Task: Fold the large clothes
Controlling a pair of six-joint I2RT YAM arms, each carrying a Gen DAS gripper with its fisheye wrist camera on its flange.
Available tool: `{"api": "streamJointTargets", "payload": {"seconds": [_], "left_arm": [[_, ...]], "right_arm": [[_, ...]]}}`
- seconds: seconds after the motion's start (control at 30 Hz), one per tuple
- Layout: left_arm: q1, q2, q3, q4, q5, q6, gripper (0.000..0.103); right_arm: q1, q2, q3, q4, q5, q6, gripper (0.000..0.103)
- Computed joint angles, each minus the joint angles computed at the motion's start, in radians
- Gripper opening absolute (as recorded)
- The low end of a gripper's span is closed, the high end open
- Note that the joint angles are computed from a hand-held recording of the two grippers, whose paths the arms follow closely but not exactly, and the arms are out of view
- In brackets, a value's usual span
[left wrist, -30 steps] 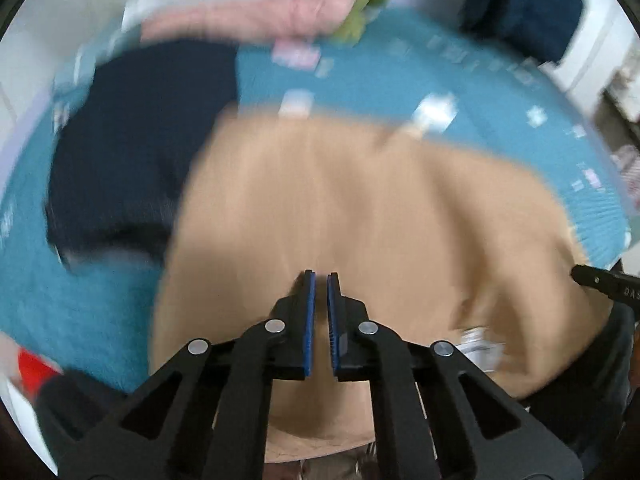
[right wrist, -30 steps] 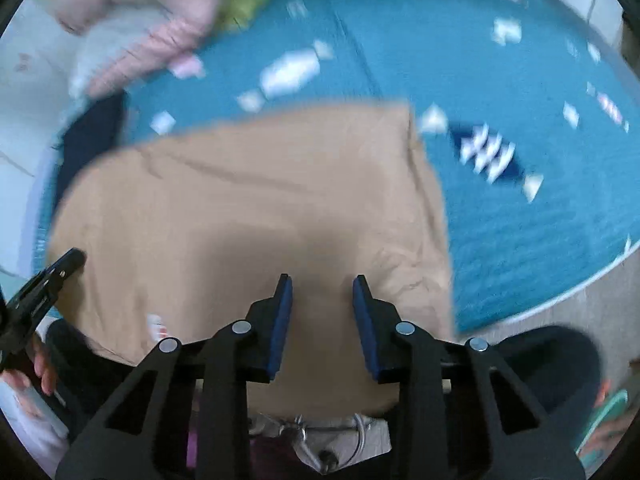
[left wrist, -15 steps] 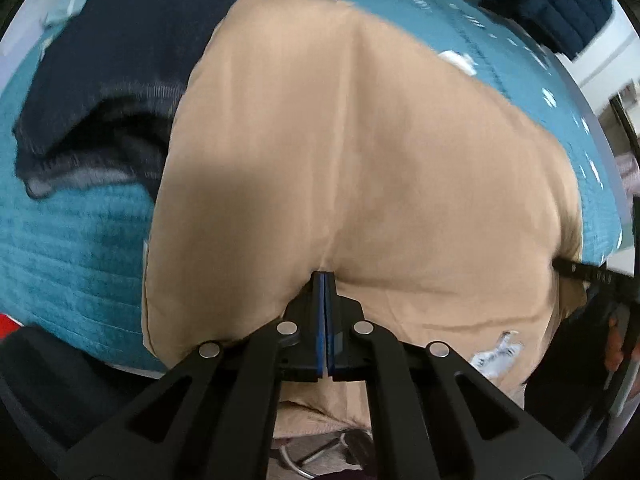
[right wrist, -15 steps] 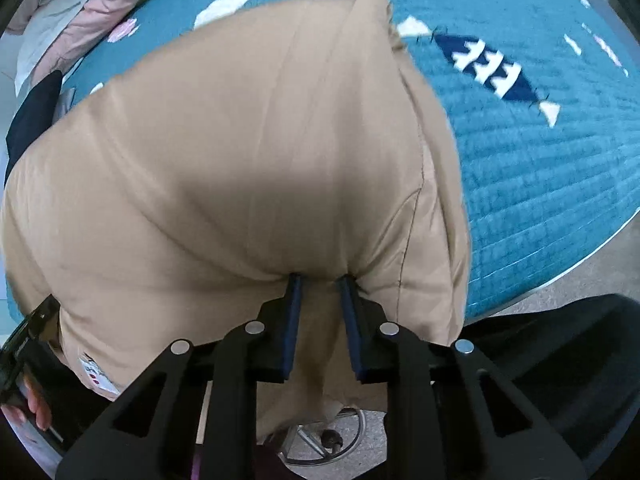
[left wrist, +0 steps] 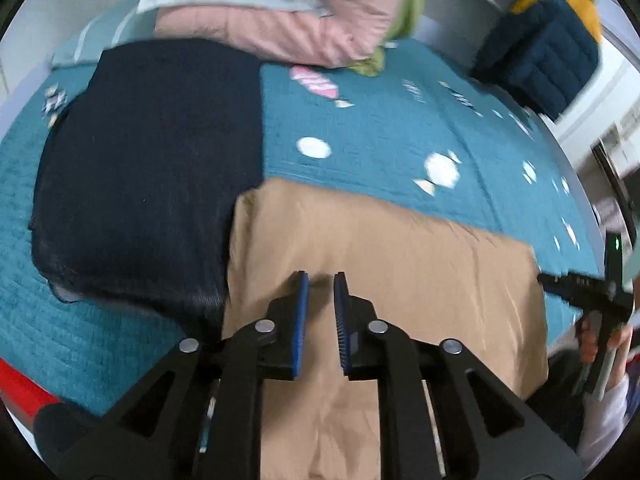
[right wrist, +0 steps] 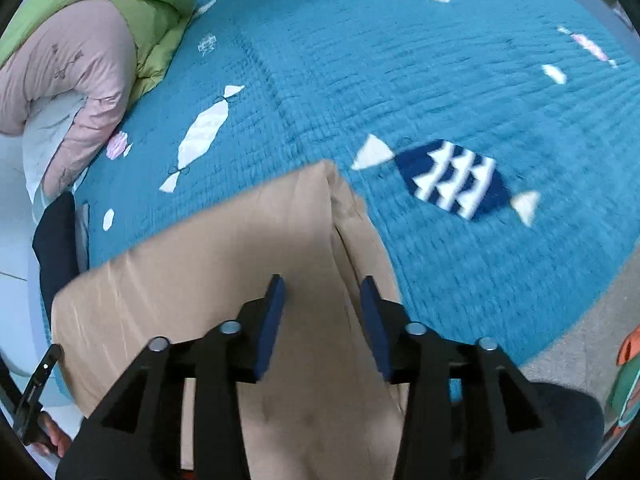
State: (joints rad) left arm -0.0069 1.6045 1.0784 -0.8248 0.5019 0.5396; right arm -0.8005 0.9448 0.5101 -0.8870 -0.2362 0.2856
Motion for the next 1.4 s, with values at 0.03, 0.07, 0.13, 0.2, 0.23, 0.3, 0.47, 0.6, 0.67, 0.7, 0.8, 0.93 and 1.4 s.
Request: {"api": "streamJointTargets", "payload": {"seconds": [0.03, 0.07, 0.13, 0.2, 0.23, 0.3, 0.47, 0.6, 0.67, 0.7, 0.8, 0.93, 1.4], "left_arm": [[0.002, 0.039, 0.026, -0.002, 0.01, -0.027, 0.014], [0.024, 0.062, 0.042, -0.016, 0.028, -0.023, 0.014], [0.015, 0.101, 0.066, -0.008, 0.056, -0.071, 0.014], [0.011, 0.137, 0.078, 0.005, 0.078, -0.114, 0.009], [0.008, 0.152, 0.081, 0.017, 0.077, -0.142, 0.001], [0.01, 0.154, 0.065, 0.039, 0.087, -0.184, 0.0], [-0.008, 0.054, -0.018, 0.128, 0.072, -0.209, 0.0], [-0.054, 0.151, -0.021, 0.207, 0.01, -0.24, 0.001], [-0.047, 0.163, -0.021, 0.192, 0.015, -0.237, 0.0], [-0.037, 0.139, -0.03, 0.187, 0.029, -0.221, 0.001], [-0.028, 0.058, -0.041, 0.166, 0.018, -0.176, 0.001], [-0.037, -0.084, -0.081, 0.193, 0.005, -0.189, 0.001], [-0.341, -0.206, -0.301, 0.404, -0.032, -0.289, 0.001]], "right_arm": [[-0.031, 0.03, 0.0, 0.013, -0.026, -0.03, 0.041], [-0.026, 0.056, -0.002, 0.035, -0.044, -0.03, 0.041], [0.013, 0.104, -0.009, 0.103, -0.061, -0.001, 0.031], [0.038, 0.096, -0.024, 0.157, -0.04, 0.038, 0.012], [0.052, 0.094, -0.023, 0.179, -0.014, 0.054, 0.011], [0.051, 0.11, 0.001, 0.198, 0.005, 0.075, 0.009], [0.082, 0.194, 0.052, 0.245, 0.06, 0.087, 0.009], [0.095, 0.326, 0.003, 0.361, 0.067, 0.097, 0.012], [0.087, 0.272, -0.013, 0.344, 0.072, 0.092, 0.014], [0.078, 0.235, -0.013, 0.319, 0.071, 0.081, 0.021], [0.079, 0.032, -0.005, 0.202, 0.117, 0.065, 0.023], [0.198, -0.221, 0.014, 0.101, 0.146, 0.125, 0.023], [0.913, -0.026, -0.062, 0.481, 0.395, 0.443, 0.02]]}}
